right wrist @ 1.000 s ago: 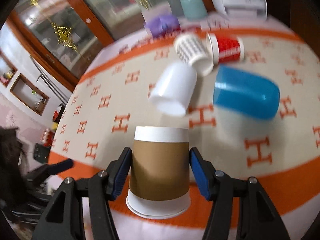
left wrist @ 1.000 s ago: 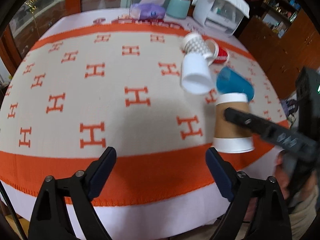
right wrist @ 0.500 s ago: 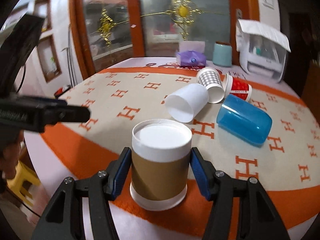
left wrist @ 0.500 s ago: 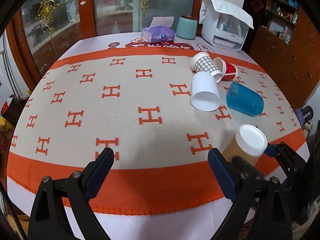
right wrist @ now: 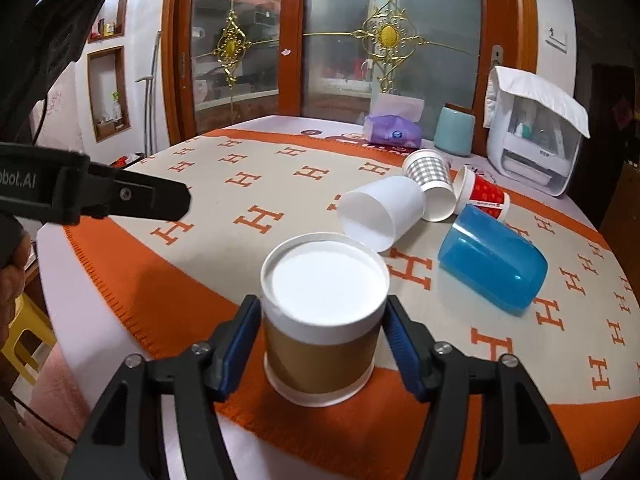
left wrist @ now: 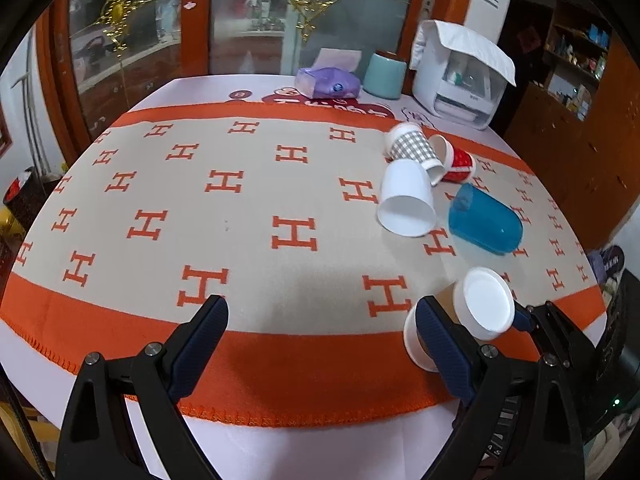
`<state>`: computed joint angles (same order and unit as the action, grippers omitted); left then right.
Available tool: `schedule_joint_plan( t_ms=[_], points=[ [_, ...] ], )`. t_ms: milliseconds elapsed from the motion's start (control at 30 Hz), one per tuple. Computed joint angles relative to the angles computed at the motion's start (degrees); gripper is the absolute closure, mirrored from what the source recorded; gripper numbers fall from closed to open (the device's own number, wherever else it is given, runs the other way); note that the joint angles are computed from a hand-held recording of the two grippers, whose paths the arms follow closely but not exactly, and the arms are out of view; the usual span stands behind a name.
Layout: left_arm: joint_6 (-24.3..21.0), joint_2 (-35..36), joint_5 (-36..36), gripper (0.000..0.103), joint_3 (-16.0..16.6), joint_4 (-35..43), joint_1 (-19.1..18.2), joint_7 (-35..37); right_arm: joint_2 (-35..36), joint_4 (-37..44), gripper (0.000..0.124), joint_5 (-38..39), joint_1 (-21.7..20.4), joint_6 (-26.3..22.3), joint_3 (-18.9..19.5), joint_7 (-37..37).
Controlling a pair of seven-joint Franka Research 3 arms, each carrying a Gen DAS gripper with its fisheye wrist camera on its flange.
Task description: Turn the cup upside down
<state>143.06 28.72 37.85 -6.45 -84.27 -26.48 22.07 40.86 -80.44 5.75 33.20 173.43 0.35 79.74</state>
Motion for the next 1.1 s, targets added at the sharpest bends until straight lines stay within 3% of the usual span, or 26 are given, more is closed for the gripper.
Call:
schedule_joint_plan(
  t_ms=[233, 400, 533, 700, 967, 1100],
  points=[
    [-5.1, 1.5, 1.6, 0.002, 0.4, 4.6, -2.3, 2.8, -5.2, -6.1, 0.045, 7.1, -9.7, 2.1, 13.0, -8.2],
    [-10.6, 3.2, 3.0, 0.002, 0.7, 9.5, -4.1, 4.0, -9.2, -9.2, 0.045, 14.3, -14.5, -0.3, 18.1, -12.7],
    [-11.8, 3.7, 3.0, 0.002, 0.4, 11.5, -4.7, 4.6, -12.0, -9.2, 0.045, 18.9, -14.2, -5.9, 16.3, -11.7],
    [-14.4, 4.9, 2.2, 0.002, 0.4, 15.5, -5.7, 5.7, -15.0, -9.5, 0.045, 18.9, -10.6, -7.5, 10.7, -6.6],
    [-17.1, 5.8, 0.6, 0.001, 0.8, 20.9, -6.5, 5.7, -17.0, -6.5, 0.045, 3.6, -2.3, -10.8, -0.7, 12.0],
    [-18.9, 6.0, 0.8, 0.001, 1.3, 23.5, -7.3, 5.7, -17.3, -5.4, 0.045, -1.7, -2.2, -12.3, -1.3, 17.3]
  ],
)
